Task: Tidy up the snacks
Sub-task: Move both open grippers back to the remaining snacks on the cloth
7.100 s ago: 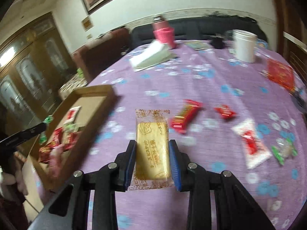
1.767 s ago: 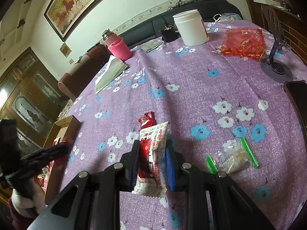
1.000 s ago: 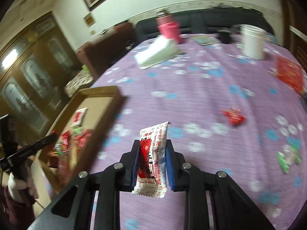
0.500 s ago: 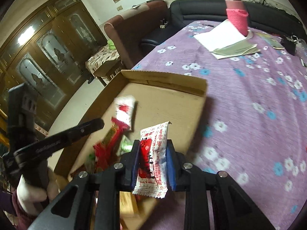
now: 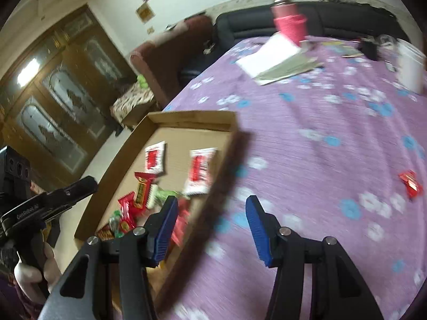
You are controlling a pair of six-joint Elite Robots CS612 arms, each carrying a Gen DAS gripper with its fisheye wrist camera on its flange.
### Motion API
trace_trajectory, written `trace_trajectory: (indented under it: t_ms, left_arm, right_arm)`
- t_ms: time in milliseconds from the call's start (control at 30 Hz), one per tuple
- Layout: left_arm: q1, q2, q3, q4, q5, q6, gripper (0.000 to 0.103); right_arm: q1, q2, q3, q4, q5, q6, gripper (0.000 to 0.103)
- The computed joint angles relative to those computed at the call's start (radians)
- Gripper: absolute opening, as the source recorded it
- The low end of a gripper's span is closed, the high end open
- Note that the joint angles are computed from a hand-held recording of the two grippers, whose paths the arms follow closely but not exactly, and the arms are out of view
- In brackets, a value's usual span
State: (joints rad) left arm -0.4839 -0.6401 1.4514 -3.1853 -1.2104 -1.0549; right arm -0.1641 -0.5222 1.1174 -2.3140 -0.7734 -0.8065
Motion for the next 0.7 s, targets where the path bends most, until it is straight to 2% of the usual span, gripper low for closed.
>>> trace_trajectory:
  t_ms: [33, 200, 300, 433, 567, 700]
  left_arm:
    - [-0.007, 0.001, -0.003, -0.007, -0.001, 0.008, 0.048]
    - [-0.036, 0.013, -0.042, 0.009, -0.022, 0.08, 0.048]
    - [-0.052, 0.03, -0.089, 0.054, -0.044, 0.142, 0.048]
    - [-0.063, 0.061, -0.162, 0.113, -0.077, 0.21, 0.048]
    - [-0.072, 0.094, -0.24, 0.184, -0.107, 0.268, 0.048]
    - [-0.08, 0.124, -0.313, 0.253, -0.123, 0.313, 0.048]
  right_arm:
    - [-0.013, 0.0, 0.003, -0.013, 0.004, 0.01, 0.056]
    - [-0.089, 0.022, -0.009, -0.139, -0.032, 0.118, 0.056]
    - [-0.137, 0.057, -0.059, -0.199, -0.066, 0.235, 0.056]
    - [-0.19, 0.119, -0.166, -0.177, -0.085, 0.416, 0.056]
    - [-0.204, 0.175, -0.26, -0.155, -0.114, 0.519, 0.056]
    - [-0.189, 0.212, -0.317, -0.173, -0.163, 0.55, 0.056]
